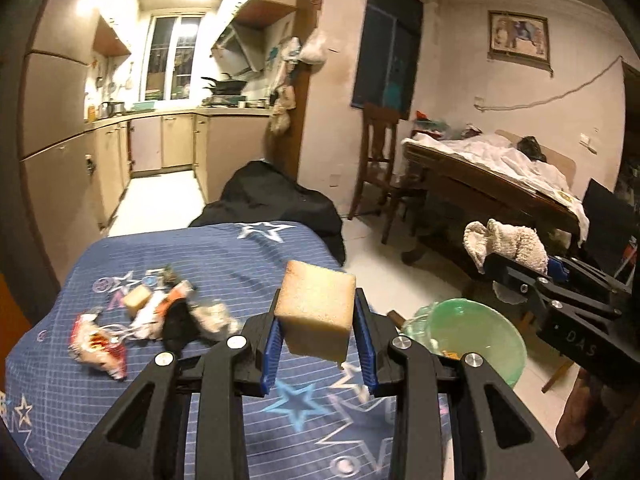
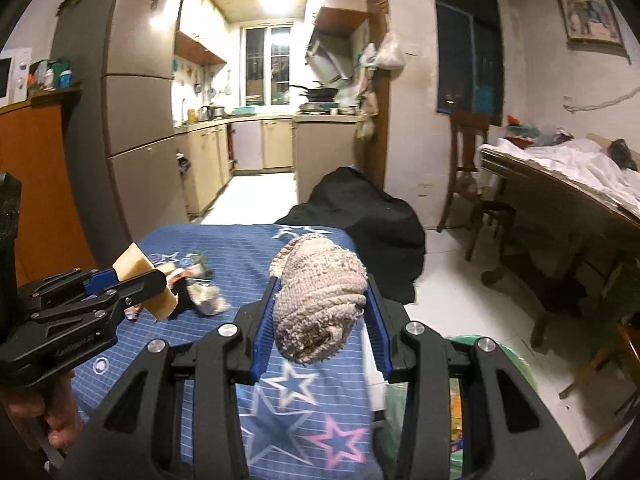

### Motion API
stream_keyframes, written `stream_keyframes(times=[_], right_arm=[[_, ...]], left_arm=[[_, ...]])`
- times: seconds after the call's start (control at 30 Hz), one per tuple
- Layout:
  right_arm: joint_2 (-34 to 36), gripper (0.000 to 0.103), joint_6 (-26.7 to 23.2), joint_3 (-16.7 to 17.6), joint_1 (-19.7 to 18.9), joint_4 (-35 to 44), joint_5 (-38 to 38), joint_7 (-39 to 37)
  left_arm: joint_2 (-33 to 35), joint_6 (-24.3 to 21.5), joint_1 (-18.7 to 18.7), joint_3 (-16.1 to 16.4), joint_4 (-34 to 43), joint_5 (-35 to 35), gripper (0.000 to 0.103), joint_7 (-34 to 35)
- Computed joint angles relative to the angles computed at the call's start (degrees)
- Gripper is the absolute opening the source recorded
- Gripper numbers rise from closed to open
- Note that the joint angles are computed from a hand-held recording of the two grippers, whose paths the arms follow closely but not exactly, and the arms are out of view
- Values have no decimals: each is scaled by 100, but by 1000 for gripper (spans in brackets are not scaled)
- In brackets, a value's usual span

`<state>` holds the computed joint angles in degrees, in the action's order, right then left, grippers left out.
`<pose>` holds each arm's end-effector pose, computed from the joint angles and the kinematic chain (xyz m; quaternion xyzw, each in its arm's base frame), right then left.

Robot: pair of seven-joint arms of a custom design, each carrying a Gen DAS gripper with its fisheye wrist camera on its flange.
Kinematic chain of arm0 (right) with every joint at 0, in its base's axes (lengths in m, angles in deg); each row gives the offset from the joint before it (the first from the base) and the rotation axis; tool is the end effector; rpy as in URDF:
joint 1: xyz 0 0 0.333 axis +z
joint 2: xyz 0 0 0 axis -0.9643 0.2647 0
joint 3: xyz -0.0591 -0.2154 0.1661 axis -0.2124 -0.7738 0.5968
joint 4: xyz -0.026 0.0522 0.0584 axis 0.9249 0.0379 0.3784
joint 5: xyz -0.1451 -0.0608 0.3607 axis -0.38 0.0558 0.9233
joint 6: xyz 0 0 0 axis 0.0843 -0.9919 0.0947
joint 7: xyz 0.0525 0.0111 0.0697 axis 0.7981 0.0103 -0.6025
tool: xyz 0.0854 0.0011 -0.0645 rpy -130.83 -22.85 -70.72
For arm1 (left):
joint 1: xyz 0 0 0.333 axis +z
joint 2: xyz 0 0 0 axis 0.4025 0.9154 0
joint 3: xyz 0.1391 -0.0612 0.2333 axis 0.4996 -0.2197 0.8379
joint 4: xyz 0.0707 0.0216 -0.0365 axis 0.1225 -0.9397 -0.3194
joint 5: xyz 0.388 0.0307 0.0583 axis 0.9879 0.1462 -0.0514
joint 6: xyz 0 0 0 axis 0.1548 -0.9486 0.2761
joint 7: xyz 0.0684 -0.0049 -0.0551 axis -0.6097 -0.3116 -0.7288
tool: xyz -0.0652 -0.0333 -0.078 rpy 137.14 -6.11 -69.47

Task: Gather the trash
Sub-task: 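Carry the sponge cube and cloth ball over the green bin, then open the left tool to drop the sponge cube while the right tool drops the cloth ball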

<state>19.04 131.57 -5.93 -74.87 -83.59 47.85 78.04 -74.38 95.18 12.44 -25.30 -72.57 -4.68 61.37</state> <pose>0.3984 0.2241 0.5834 -0.5985 0.5977 -0.3770 0.3774 0.4124 0.0220 0.6253 -0.4771 0.7122 -0.4632 0.2248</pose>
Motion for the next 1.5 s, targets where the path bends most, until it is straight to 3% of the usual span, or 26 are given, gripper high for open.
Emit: stream_keyframes(times=[0.4,0.73,0.93,1.1,1.3,1.5], right_arm=[[-880,39,-406,-795,64,-908,730,-708],[-1214,39,-656,-1334,-103,-1381,1484,-1490],[-973,39,-855,-1701,-67,-1338,2002,-2056],[-422,39,-1193,-2267,152,-1039,2700,-2872],[16,39,-1595,-2495,200,-789,3344,-3476],[345,39,-1727,-2592,148,-730,3690,-3907]], left_arm=[[353,-9,-703,-588,379,-160,33,-211],[1275,26,-1037,-1128,943,-93,33,-380],[2105,-100,-975,-1466,1520,71,33,-609],[2828,-389,-819,-1770,2065,335,33,-811],[3616,-811,-590,-2077,2648,689,33,-1074],[4228,-848,-452,-2339,2946,1135,33,-1360]])
